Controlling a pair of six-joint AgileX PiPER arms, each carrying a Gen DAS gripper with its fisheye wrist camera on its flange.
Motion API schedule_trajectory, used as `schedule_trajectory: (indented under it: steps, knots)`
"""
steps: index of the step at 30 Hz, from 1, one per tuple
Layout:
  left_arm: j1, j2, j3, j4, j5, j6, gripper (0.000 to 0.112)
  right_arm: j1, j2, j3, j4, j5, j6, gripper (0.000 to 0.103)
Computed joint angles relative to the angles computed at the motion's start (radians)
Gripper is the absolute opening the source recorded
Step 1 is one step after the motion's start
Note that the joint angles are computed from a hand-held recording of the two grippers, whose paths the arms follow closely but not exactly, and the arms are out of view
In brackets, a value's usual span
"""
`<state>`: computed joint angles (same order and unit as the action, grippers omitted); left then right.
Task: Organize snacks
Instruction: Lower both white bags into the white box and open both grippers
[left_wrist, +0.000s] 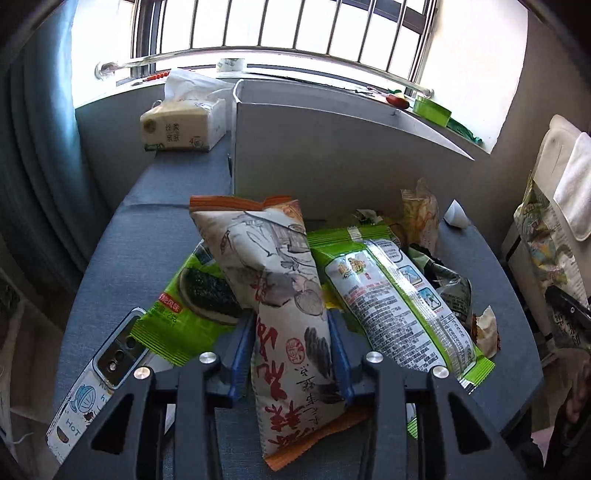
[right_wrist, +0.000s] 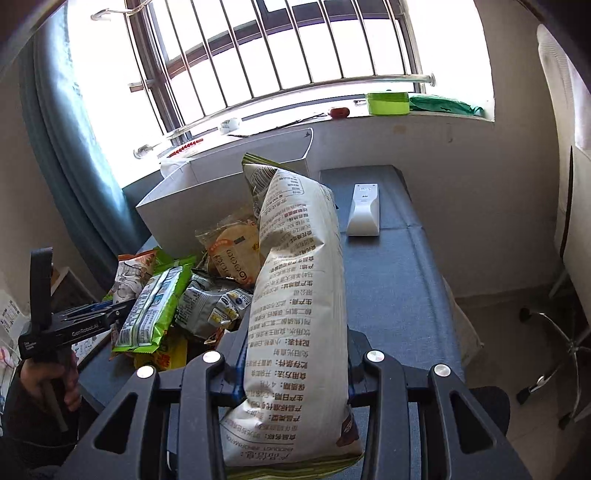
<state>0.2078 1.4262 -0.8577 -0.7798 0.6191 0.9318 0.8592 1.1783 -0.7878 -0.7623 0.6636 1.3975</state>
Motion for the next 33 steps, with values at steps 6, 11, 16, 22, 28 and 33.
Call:
schedule_trajectory:
  steps: [6, 11, 16, 22, 28, 33]
  knots:
    - [0.141, -0.069, 0.005, -0.153, 0.144, 0.176, 0.031, 0.0, -0.001, -0.002, 0.003, -0.037, -0.002, 0.041]
    - [0.223, -0.101, -0.079, -0.226, 0.253, 0.229, 0.031, -0.063, 0.011, -0.056, 0.062, -0.113, -0.099, 0.041]
    - [0.147, -0.017, -0.287, -0.257, 0.267, 0.163, 0.031, -0.179, 0.116, -0.237, 0.206, -0.166, -0.323, 0.041]
    - [-0.051, 0.216, -0.677, -0.08, 0.211, -0.1, 0.031, -0.325, 0.35, -0.592, 0.473, -0.137, -0.661, 0.041]
    - [-0.168, 0.5, -1.096, 0.209, 0.273, -0.41, 0.031, -0.421, 0.656, -1.02, 0.626, 0.05, -0.844, 0.041]
    - [-0.191, 0.607, -1.237, 0.323, 0.312, -0.55, 0.082, -0.463, 0.818, -1.239, 0.633, 0.152, -0.855, 0.068]
